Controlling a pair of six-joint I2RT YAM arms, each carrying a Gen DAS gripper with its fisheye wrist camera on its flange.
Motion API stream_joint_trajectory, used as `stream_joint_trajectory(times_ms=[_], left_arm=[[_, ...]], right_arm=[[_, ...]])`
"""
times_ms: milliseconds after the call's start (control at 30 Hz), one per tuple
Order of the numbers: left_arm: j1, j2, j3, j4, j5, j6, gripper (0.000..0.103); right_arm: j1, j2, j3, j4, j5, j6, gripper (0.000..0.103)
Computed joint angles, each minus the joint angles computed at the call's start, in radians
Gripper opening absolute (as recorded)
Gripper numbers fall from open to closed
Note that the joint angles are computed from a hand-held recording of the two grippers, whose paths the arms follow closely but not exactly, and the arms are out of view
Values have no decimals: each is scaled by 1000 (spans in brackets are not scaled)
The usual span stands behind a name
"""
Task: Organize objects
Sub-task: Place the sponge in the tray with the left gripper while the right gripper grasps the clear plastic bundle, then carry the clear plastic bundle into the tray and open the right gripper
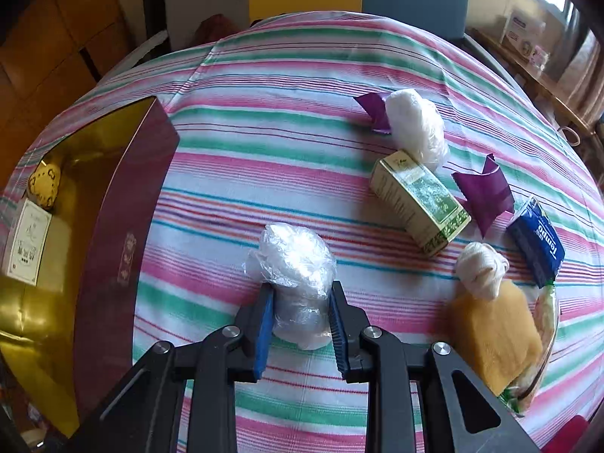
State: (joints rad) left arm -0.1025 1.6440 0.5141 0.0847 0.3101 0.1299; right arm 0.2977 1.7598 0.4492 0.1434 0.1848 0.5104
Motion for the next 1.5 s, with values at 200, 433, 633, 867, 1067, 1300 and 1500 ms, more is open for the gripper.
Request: stream_joint_trajectory(times_ms=[200,433,633,867,1067,1300,1500], left_arm=[[-39,82,27,39,-55,-33,36],[-67,70,25,34,-85,-45,43],[-25,-6,-24,66,-81,-57,43],[-75,-128,-114,147,-185,-74,43],[-118,-188,-145,166,-231,-71,43],[-107,-204,-162,169,-226,-73,43],[-80,-182,-170,188,-209,-73,43]], right_arm=[[-8,-7,-28,46,-11,4,27],[-18,7,-43,92,-16,-8,27],[-3,20,-41,97,2,-3,27],[21,26,-17,56,32,16,27],[71,-98,-23,-48,85,87,27],[255,-314,42,-227,159,162,27],[461,-195,220,-242,152,164,27]])
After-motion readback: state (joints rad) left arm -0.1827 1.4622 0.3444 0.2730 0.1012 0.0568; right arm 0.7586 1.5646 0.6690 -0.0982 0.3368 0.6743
